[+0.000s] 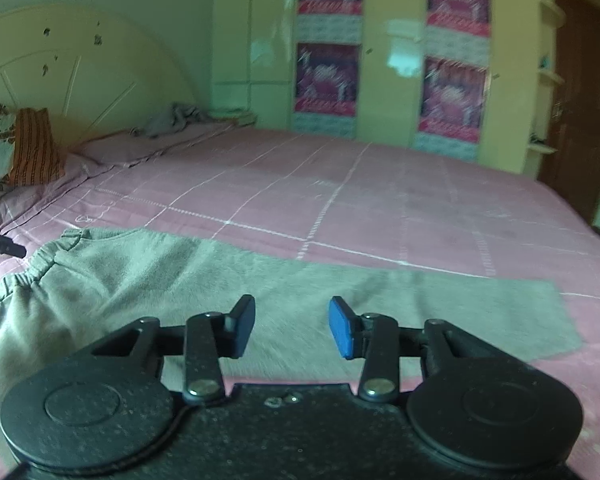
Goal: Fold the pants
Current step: 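Lower both tools toward the leg ends of the grey sweatpants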
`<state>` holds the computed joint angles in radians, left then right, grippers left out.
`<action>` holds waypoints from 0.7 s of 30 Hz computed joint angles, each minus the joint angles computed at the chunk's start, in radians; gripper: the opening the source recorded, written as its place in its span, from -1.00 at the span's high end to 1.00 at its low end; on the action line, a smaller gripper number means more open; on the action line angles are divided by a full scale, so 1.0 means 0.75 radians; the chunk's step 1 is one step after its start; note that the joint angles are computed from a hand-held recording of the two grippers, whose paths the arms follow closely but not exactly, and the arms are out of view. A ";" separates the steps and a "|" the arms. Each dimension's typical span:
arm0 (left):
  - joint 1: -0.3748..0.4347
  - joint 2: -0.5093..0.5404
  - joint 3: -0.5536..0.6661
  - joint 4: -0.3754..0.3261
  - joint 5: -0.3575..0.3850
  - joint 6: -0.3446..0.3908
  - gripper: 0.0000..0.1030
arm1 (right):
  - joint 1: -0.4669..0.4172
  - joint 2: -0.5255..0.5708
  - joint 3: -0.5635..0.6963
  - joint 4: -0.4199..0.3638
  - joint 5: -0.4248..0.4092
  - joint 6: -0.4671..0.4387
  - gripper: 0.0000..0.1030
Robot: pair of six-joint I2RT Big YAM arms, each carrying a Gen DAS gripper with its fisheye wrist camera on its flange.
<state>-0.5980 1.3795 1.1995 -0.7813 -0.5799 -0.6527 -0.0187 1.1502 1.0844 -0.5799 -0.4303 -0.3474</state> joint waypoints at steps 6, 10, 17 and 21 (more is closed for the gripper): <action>0.221 0.112 0.027 0.120 0.290 0.260 -0.62 | 0.162 0.374 0.281 -0.091 0.057 -0.114 -0.02; 0.308 0.180 0.057 0.194 0.376 0.295 -0.62 | 0.217 0.567 0.456 -0.119 0.078 -0.149 0.01; 0.391 0.268 0.092 0.242 0.533 0.333 -0.59 | 0.220 0.779 0.664 -0.204 0.099 -0.265 0.11; 0.425 0.282 0.104 0.281 0.665 0.356 -0.31 | 0.219 0.852 0.734 -0.262 0.137 -0.355 0.34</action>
